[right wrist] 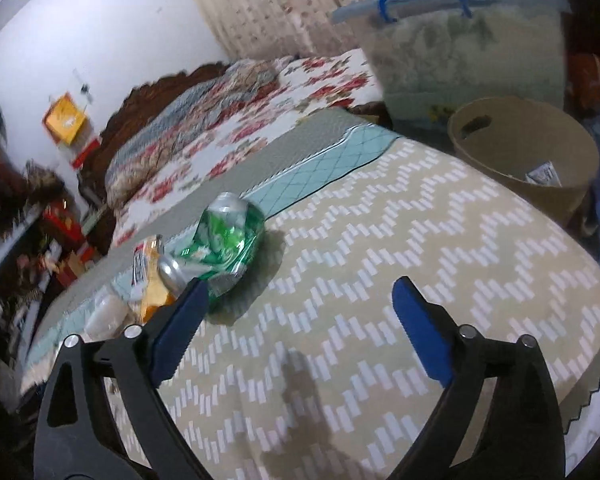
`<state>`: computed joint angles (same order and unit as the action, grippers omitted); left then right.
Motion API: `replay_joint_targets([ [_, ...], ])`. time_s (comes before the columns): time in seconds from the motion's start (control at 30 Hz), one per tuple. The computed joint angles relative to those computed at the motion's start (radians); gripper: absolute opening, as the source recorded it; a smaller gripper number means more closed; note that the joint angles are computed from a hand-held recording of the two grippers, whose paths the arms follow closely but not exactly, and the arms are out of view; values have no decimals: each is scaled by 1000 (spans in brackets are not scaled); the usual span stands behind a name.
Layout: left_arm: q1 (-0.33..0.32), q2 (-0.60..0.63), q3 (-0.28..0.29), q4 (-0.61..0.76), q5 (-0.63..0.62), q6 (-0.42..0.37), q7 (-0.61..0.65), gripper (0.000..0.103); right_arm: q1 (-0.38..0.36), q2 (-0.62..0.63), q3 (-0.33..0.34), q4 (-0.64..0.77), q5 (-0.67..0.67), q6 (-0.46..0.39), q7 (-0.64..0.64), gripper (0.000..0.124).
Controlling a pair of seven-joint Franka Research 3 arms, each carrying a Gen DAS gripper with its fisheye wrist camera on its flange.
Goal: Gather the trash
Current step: 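Move both tools back toward the remaining trash on the bed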
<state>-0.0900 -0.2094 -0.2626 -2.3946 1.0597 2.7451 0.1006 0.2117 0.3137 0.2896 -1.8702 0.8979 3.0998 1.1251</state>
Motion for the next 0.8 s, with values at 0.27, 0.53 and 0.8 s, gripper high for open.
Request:
replay_joint_targets([
  [0.27, -2, -52, -45, -20, 196, -77, -216, 76, -44, 15, 21, 33, 163, -42, -59, 99],
  [0.53, -12, -118, -54, -62, 322, -127, -404, 94, 30, 13, -89, 9, 82, -12, 180, 99],
  [0.8, -46, -120, -57, -55, 386, -171, -406, 94, 277, 5, -364, -32, -360, 3, 549, 99],
])
